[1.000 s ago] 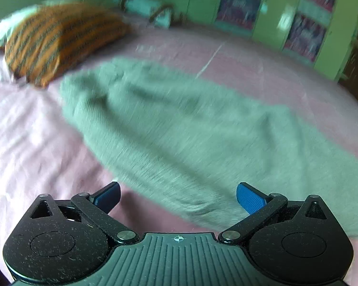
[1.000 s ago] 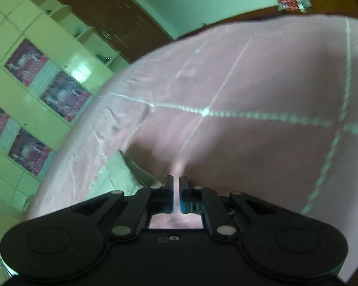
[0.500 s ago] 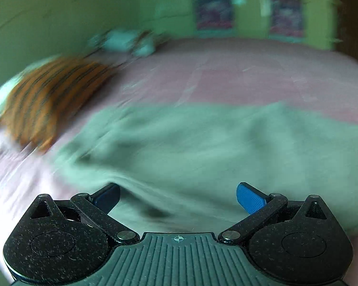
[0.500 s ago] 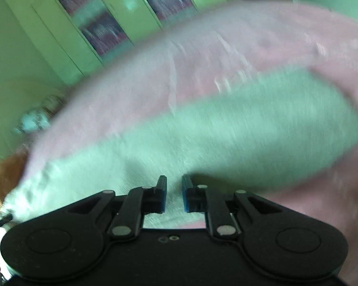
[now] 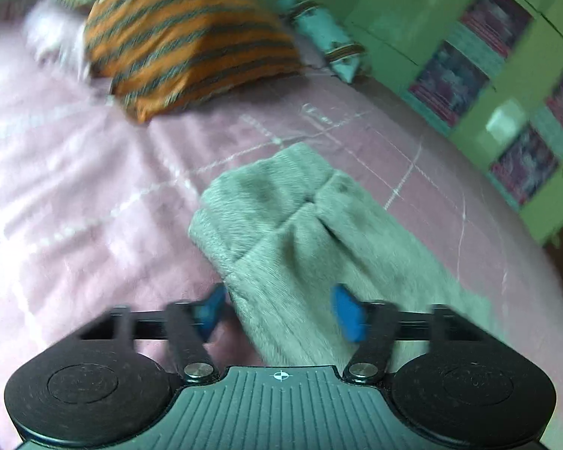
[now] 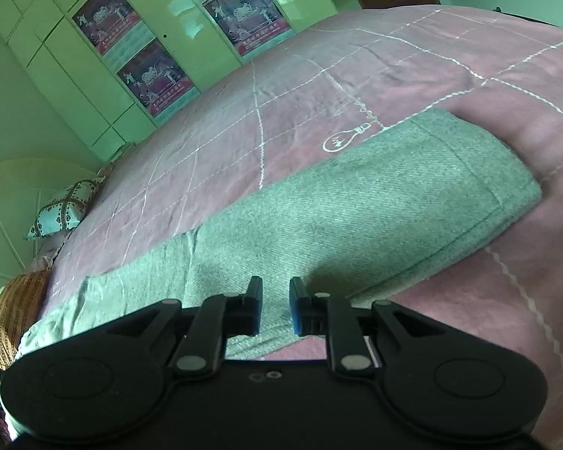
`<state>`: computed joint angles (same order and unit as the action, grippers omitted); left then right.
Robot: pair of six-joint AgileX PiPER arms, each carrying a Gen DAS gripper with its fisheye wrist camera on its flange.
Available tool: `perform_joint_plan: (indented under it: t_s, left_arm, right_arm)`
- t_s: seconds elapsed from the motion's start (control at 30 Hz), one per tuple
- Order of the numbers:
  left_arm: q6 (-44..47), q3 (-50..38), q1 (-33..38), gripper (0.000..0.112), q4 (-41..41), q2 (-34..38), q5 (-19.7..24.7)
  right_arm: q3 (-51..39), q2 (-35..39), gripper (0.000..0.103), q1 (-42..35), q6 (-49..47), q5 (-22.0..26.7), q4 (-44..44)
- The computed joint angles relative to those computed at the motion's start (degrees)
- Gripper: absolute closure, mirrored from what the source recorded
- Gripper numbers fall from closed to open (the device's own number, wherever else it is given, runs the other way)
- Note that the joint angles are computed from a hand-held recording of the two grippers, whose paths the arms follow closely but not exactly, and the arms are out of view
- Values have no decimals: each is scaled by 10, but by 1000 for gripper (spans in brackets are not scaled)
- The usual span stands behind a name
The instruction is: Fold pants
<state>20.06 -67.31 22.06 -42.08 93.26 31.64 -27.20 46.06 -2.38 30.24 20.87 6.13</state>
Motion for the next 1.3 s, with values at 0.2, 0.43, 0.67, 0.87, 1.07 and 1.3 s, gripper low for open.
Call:
perform_joint_plan:
  t_s: [0.2,0.43,0.67,0.87,1.07,1.3]
  left_arm:
    - [192,22,33,89,-149,-10,4]
    - [174,35,44,55,-91,-5,-6]
    - [209,16,-13,53,-59,-91,-49]
    - [180,-155,-173,53,-17,57,34]
    - [-75,-254,-267,54,305,197,-30]
    - [-290,-301,-267,57,445,183,-23]
  right_arm:
    - [3,3,95,34,109,-1,-82]
    - [12,11,97,-15,-35,-12,57]
    - [25,-24,94,-22,-32,-30,53]
    - [-14,49,94,55,229,-48,-196]
    - [-84,179,94,96,442,-46,-413]
    - [-93,206,94,56,327,-87,-315]
